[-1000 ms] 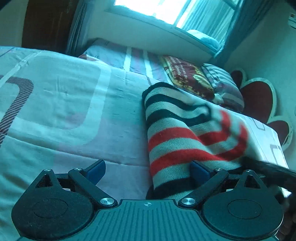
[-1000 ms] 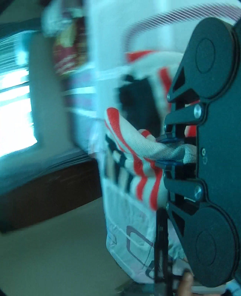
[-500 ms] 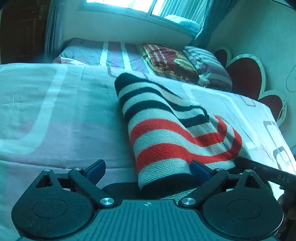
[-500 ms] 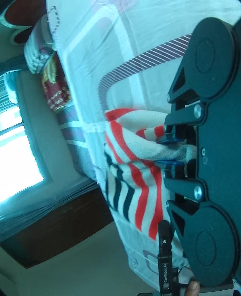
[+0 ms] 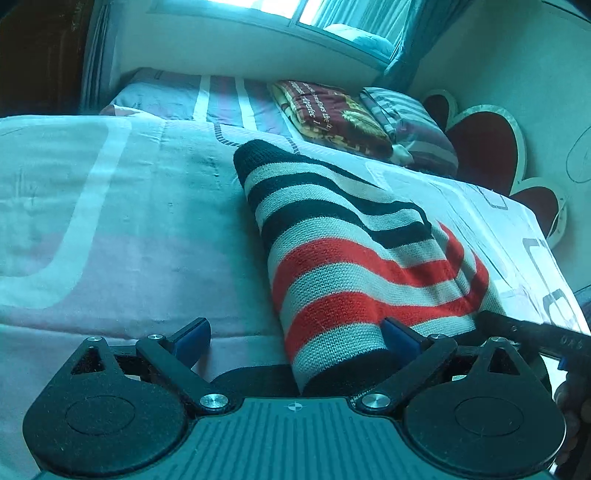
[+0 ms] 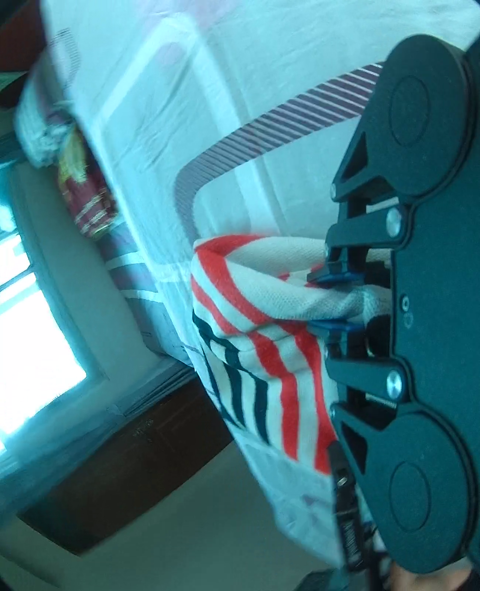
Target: Fold small clothes
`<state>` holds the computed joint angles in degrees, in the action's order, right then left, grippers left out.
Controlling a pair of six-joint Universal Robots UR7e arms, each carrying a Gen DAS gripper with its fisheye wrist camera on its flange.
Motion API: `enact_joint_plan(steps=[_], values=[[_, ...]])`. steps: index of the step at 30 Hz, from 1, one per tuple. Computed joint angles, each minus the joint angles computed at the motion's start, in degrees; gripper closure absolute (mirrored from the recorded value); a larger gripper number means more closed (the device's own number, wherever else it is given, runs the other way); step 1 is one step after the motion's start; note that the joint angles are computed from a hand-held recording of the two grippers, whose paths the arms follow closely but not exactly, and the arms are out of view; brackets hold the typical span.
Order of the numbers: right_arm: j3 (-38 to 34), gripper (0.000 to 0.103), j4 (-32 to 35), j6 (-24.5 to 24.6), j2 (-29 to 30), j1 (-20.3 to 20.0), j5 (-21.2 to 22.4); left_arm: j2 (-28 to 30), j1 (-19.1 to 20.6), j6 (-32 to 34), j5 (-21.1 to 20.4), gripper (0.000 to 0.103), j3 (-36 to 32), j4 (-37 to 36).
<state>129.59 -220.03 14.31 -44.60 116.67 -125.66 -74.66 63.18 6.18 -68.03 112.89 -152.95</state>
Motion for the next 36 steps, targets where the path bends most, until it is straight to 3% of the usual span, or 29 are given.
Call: enact_joint_plan(steps=[5,8,11,14,17,20,22,23,25,28,30,32,34,35,36], values=[[2.44,0.067,0.93,1.52,-3.08,2.21,0.07,-2.89,-0.89,-0.14,-0.15,0.005,1.10,0.66],[2.70,0.069,6.16,4.08,-4.03,2.71,-0.43,-3.95,0.00,-1.68,-1.32,0.005,2.21,0.71],[3.92,0.071,4.47,5.45,-4.47,3.47,1.18,-4.92,0.19,-3.01,-1.66,0.005,2.95,0.62],[4.12,0.068,6.23,5.69,-4.64,5.05,-1.13,-5.37,-0.23,-2.15,-1.00,0.005,3.70,-0.57],[3.34,0.062,9.85,5.61,-4.32,5.60,-2.20,-4.47,-0.34,-1.49,-0.52,0.005,3.45,-0.91],[2.79,0.048,10.11,5.46,-4.11,5.09,-0.88,-3.85,-0.50,-1.51,-0.07,0.005,3.38,-1.03],[1.92,0.058,11.76,4.05,-3.69,5.57,-2.07,-3.65,-0.51,-1.19,0.01,0.005,3.55,-1.37],[1.19,0.084,13.35,2.86,-3.39,5.90,-3.23,-3.59,-0.31,-1.87,-0.46,0.005,3.33,-0.80],[0.49,0.084,13.48,1.14,-2.94,6.73,-4.68,-3.85,-0.82,-2.97,0.16,0.005,3.32,-0.40],[0.99,0.085,10.55,-0.61,-2.78,8.84,-7.45,-4.26,-2.55,0.74,2.86,0.005,4.99,-2.26],[1.34,0.085,11.98,0.00,-2.32,7.18,-7.36,-3.33,-2.86,-0.16,3.70,0.005,4.95,-1.63],[1.83,0.081,9.30,-0.59,-1.64,5.74,-5.30,-2.83,-3.33,-0.70,4.67,0.004,4.05,-0.37],[3.05,0.066,3.84,-1.61,-3.05,5.30,-2.21,-3.39,-3.61,1.77,4.44,0.005,3.35,-0.86],[3.81,0.050,-1.33,-3.77,-3.23,4.59,-0.41,-3.27,-3.37,2.97,3.97,0.005,2.86,-2.30],[4.20,0.050,-4.10,-4.76,-3.86,3.46,0.83,-2.80,-2.78,3.25,2.75,0.005,1.75,-2.73]])
